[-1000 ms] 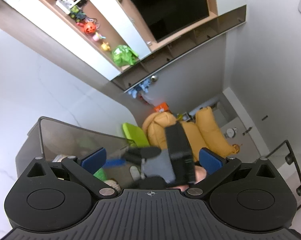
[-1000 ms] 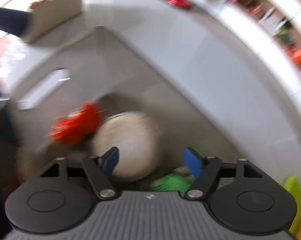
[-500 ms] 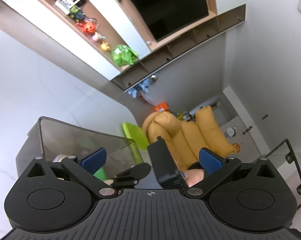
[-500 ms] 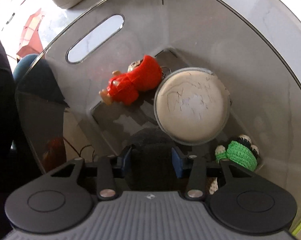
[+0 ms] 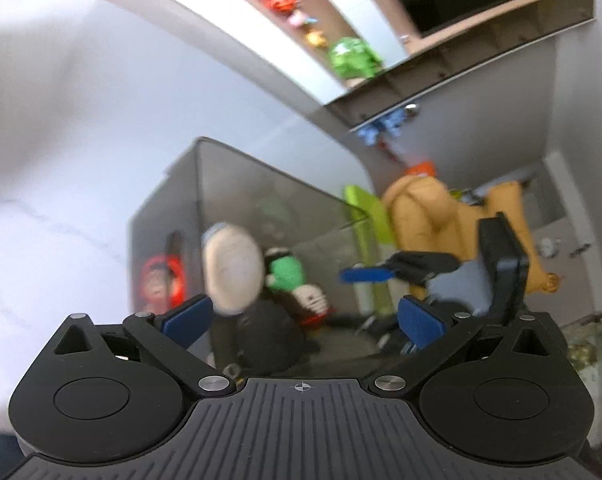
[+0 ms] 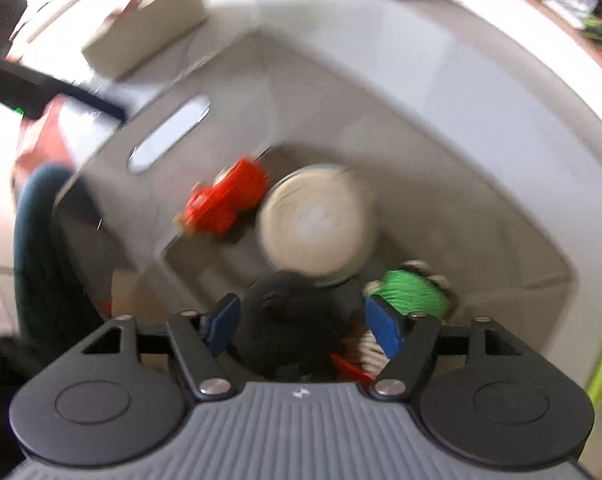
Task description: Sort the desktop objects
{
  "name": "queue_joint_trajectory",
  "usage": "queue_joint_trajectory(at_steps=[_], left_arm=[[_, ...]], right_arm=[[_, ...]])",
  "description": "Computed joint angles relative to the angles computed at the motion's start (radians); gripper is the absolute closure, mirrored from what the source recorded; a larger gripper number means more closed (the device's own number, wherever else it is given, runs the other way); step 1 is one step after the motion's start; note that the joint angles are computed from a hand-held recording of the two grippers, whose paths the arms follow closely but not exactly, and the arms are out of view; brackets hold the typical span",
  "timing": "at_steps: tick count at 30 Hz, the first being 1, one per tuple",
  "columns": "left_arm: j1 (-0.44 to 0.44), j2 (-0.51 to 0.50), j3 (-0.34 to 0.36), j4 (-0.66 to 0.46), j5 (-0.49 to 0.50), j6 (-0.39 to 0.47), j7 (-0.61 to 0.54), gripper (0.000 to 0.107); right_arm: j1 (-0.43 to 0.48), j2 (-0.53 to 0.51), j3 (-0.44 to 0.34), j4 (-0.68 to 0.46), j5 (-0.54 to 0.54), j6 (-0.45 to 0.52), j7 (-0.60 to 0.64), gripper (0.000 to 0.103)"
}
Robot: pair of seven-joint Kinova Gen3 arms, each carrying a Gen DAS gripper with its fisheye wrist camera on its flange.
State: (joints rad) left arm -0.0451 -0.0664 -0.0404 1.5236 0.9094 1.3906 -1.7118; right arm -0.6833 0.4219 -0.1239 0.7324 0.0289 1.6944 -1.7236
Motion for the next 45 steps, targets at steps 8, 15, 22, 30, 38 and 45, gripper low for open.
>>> queue_joint_trajectory(at_steps=[8, 15, 22, 30, 38, 45], left_arm=[[0.049, 0.052, 0.069, -0.256, -0.291, 0.079, 0.284, 0.004], [0.047, 0.085, 0.075, -0.282, -0.289, 0.159, 0.278, 0.004], [0.067, 0.085, 0.087, -0.249, -0.353, 0.12, 0.302, 0.004], [0.068, 0.084, 0.086, -0.219, -0.347, 0.116, 0.271, 0.004], [0.067, 0.085, 0.084, -0.203, -0.339, 0.116, 0.239, 0.004], [0.07, 0.087, 0.088, -0.192, -0.325, 0.111, 0.232, 0.004]], right_arm=[[0.08, -0.037, 0.004, 0.103, -0.077, -0.15, -0.206, 0.03], [0.043, 0.079, -0.006, 0.076, -0.058, -0.231, -0.217, 0.051], [-0.009, 0.15, -0.01, 0.004, -0.04, -0.259, -0.137, 0.059], [-0.047, 0.243, 0.049, -0.196, -0.002, -0.014, -0.136, 0.056], [0.049, 0.178, -0.005, -0.191, -0.107, 0.095, -0.025, 0.029], [-0.007, 0.193, 0.019, -0.155, -0.088, 0.185, 0.041, 0.035]])
